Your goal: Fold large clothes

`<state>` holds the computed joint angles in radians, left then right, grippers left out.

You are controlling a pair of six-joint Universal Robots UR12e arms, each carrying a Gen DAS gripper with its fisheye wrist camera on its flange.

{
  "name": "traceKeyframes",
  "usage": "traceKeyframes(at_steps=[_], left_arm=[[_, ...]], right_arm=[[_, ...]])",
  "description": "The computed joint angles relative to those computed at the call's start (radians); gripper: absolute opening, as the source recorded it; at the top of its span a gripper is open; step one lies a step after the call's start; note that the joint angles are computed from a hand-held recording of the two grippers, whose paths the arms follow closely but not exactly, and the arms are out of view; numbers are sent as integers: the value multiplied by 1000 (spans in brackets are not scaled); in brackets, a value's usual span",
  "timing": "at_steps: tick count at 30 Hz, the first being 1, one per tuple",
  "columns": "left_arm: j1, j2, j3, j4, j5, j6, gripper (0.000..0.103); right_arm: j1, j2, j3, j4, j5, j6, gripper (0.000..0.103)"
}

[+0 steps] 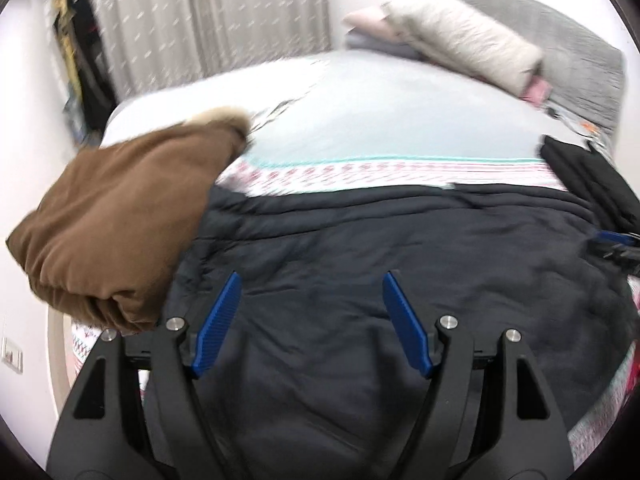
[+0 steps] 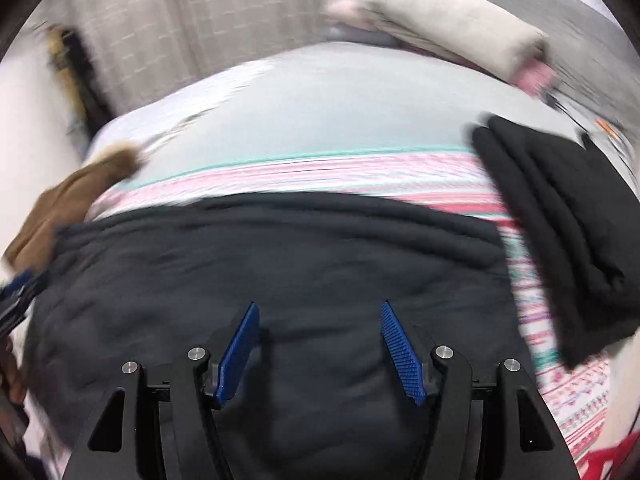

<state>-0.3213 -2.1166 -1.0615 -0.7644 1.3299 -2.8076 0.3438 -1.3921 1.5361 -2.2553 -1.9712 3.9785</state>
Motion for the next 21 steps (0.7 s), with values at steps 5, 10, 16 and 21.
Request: traceKeyframes(at_steps=[5, 10, 16, 21], left_arm=[[-9, 19, -33, -64, -34, 17, 74], [-11, -9, -18, -113, 37, -2, 74], [-17, -14, -20, -105, 75, 2, 75], [-17, -9, -22, -113, 77, 5, 75]], right_arm=[[56, 97, -113, -13, 105, -111, 64], [92, 174, -190, 90, 42, -114, 74], [86, 185, -180, 85, 46, -93, 76], [86, 158, -161, 73, 58, -67, 76]])
